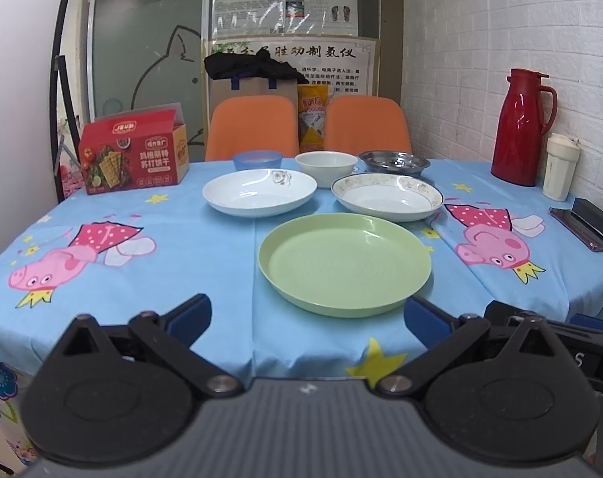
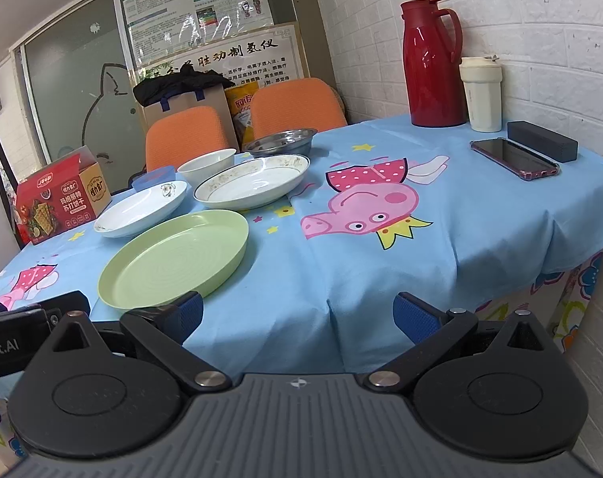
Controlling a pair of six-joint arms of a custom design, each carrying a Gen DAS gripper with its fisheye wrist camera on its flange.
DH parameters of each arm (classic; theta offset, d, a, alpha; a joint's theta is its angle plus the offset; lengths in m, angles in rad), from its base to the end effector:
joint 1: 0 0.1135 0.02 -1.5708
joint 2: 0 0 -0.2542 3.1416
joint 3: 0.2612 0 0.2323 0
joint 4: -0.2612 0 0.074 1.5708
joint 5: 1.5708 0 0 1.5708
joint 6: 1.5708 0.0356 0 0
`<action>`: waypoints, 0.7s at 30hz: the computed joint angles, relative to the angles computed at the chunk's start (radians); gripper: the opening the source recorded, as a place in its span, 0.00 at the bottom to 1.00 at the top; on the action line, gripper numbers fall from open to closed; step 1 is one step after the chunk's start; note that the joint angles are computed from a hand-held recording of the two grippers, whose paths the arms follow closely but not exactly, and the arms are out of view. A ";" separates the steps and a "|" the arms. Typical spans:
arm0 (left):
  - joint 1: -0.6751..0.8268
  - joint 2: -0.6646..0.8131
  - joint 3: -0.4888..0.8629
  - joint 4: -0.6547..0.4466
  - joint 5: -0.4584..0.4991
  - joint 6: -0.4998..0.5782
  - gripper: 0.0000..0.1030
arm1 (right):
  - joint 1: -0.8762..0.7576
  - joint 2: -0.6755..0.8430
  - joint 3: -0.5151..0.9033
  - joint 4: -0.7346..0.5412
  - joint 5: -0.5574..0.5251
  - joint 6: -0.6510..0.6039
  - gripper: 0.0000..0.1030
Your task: Organize plates and bowls
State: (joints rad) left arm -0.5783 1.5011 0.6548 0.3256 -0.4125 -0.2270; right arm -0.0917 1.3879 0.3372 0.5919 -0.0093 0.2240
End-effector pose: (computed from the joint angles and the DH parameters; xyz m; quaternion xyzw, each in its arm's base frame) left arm 0.2493 -0.1457 0.1857 0.0469 0.8519 -0.0292 0.5208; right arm 0.2347 -0.0212 0.1500 0.1311 0.8392 0.0388 0.5264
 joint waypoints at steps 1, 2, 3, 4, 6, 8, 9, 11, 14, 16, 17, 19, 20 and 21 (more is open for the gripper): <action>0.001 0.000 0.000 0.000 0.002 -0.001 1.00 | 0.001 0.000 -0.001 0.001 0.001 0.001 1.00; 0.002 0.000 0.000 0.000 0.003 -0.001 1.00 | 0.000 0.000 0.001 -0.002 0.001 0.001 1.00; 0.003 0.001 -0.001 0.000 0.004 -0.001 1.00 | 0.002 0.000 0.001 -0.001 0.002 0.001 1.00; 0.003 0.000 -0.002 0.000 0.005 -0.002 1.00 | 0.001 -0.001 0.001 -0.002 0.000 0.001 1.00; 0.004 -0.001 -0.003 0.000 0.007 -0.003 1.00 | 0.002 0.000 0.000 -0.002 0.001 0.002 1.00; 0.005 -0.001 -0.003 0.000 0.011 -0.003 1.00 | 0.002 0.000 0.000 -0.002 0.002 0.002 1.00; 0.005 -0.001 -0.004 0.000 0.011 -0.004 1.00 | 0.002 0.000 0.000 -0.002 0.002 0.002 1.00; 0.006 0.000 -0.005 0.000 0.015 -0.004 1.00 | 0.002 -0.001 0.000 -0.003 0.002 0.002 1.00; 0.004 0.001 -0.005 0.000 0.015 -0.005 1.00 | 0.002 -0.002 0.000 -0.003 0.002 0.002 1.00; 0.003 0.001 -0.005 0.000 0.016 -0.004 1.00 | 0.006 0.003 0.001 -0.001 0.002 0.003 1.00; 0.003 0.001 -0.005 0.000 0.016 -0.004 1.00 | 0.009 0.005 0.000 0.003 0.004 0.004 1.00; 0.003 0.003 -0.004 -0.001 0.017 -0.004 1.00 | 0.013 0.006 -0.002 0.005 0.006 0.005 1.00; 0.002 0.004 -0.002 -0.005 0.016 -0.006 1.00 | 0.015 0.007 -0.003 0.007 0.007 0.007 1.00; 0.002 0.006 0.001 -0.007 0.016 -0.008 1.00 | 0.012 0.007 -0.002 0.004 0.004 0.005 1.00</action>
State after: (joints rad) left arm -0.5759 1.5074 0.6553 0.3189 -0.3965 -0.2345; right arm -0.0798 1.3946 0.3352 0.5963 -0.0051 0.2294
